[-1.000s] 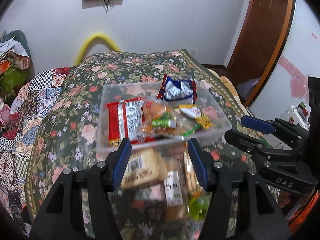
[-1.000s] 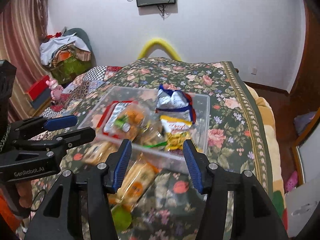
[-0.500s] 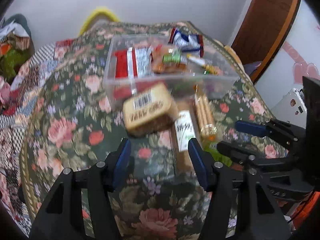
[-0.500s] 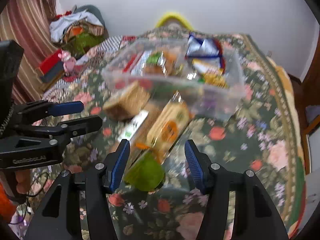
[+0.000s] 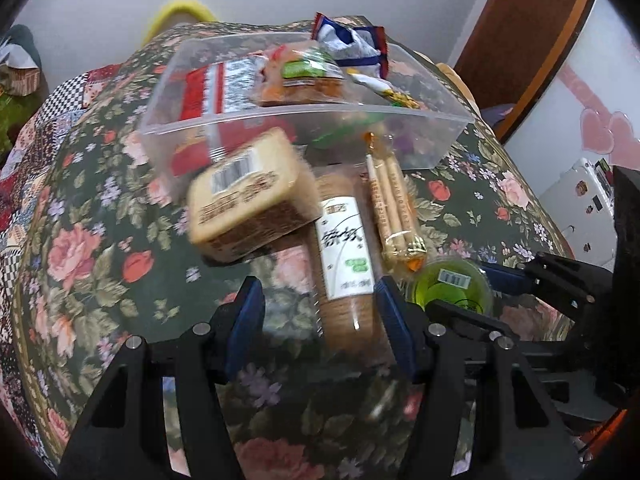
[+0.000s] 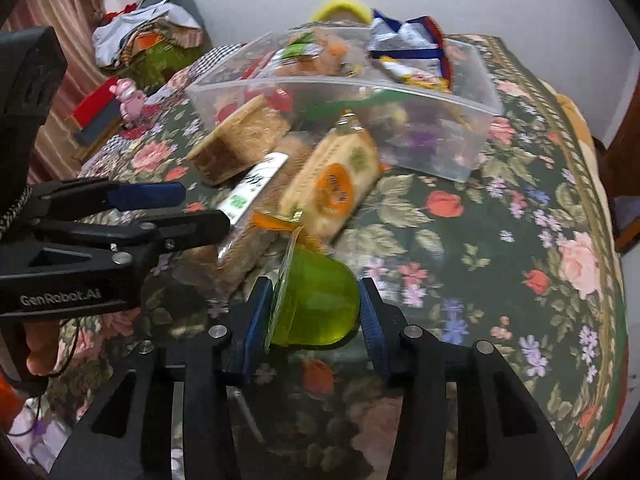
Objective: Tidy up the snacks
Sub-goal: 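Grasp the cracker roll with the left tool while the right tool grasps the green jelly cup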
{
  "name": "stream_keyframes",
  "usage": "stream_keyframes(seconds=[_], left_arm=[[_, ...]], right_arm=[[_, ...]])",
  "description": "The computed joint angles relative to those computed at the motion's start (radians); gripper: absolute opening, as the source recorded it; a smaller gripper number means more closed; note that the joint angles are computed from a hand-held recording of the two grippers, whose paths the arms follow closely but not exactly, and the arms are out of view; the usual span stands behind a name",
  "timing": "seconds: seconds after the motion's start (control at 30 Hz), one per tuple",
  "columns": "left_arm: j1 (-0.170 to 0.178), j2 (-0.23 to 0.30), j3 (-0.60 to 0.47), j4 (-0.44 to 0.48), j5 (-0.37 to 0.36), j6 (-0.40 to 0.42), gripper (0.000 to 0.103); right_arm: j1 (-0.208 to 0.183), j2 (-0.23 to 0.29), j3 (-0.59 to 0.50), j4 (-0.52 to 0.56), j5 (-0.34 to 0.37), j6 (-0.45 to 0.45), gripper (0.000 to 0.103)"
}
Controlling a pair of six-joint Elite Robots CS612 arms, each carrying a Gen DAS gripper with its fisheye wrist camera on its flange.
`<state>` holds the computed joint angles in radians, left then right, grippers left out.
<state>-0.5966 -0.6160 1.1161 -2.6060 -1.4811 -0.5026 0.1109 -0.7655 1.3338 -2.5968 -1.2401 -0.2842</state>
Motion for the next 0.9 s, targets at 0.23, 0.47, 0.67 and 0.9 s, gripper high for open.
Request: stream_keyframes(seconds=[0.23, 0.47, 0.67, 0.9], left_arm=[[-0.003, 0.056, -0.094, 0.055, 0.02, 0.023, 0.059], [-0.016, 0.077, -0.122, 0.077, 0.071, 0.056, 0.041], [-0.013, 0.043, -0.079, 0.048, 0.036, 0.055, 0.034], [-0.02, -0.004, -0.003, -0.007, 0.05, 0.045, 0.034]], right_arm=[[-0.012, -0.011, 0.025, -0.045, -0.019, 0.026, 0.04], [-0.03, -0.022, 0.047, -0.07, -0.022, 0.052, 0.04], [-0.037, -0.027, 0.053, -0.09, -0.022, 0.074, 0.039], [-0.038, -0.043, 0.071, -0.137, -0.022, 0.088, 0.039]])
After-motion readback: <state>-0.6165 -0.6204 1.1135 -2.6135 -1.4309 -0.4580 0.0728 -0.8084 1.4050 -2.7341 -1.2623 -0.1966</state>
